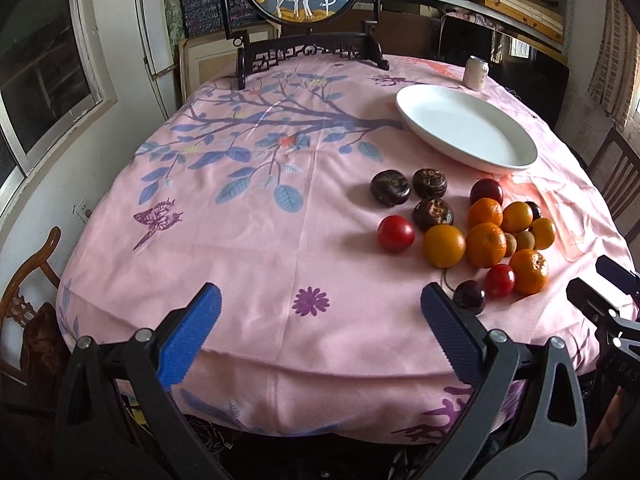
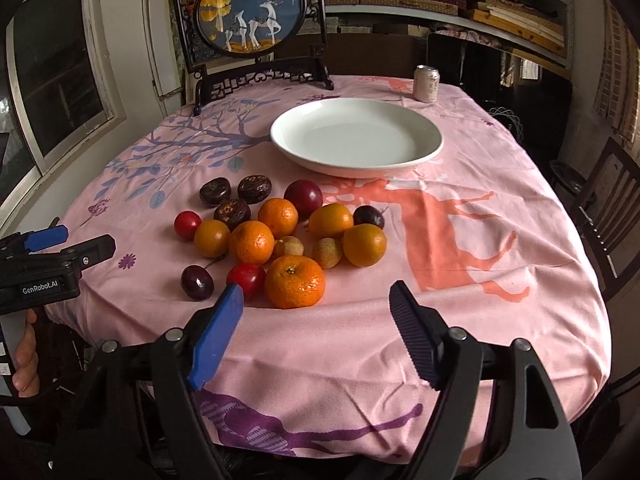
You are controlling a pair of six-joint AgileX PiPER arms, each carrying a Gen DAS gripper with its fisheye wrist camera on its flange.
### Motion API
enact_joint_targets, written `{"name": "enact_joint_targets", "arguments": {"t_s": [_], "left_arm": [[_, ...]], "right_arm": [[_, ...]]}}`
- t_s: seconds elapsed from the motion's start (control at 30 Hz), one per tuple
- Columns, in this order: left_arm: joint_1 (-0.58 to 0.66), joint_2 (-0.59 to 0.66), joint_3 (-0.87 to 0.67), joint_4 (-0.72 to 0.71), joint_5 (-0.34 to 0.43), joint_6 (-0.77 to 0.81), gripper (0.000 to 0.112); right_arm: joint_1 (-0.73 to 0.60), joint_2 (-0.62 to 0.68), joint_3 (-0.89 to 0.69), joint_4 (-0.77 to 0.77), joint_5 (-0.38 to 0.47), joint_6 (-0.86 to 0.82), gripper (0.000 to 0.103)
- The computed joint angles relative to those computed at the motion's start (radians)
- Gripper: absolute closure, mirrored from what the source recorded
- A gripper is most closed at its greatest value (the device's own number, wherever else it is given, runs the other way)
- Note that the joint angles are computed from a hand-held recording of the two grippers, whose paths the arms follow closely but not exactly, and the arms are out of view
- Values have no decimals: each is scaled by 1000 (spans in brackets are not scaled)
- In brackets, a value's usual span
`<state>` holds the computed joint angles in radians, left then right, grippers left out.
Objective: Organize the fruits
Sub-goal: 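Grasp a tangerine with the right tool while the left tool grasps a dark cherry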
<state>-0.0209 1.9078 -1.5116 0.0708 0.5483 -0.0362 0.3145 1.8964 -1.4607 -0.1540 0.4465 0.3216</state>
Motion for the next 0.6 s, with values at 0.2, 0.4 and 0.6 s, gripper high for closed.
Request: {"name": "enact_joint_targets", "arguments": {"t_s": [0.2, 0.4, 0.6], "left_arm": [[5, 59, -56, -25, 31, 27, 12], [-3, 123, -126, -60, 85, 59, 12], [-54, 115, -109, -150, 78, 189, 12]], "right_arm": [[-15, 177, -200, 128, 136, -133, 45], [-38, 222, -240, 221, 134, -219, 58], [-42, 108, -103, 32, 86, -52, 58]]}}
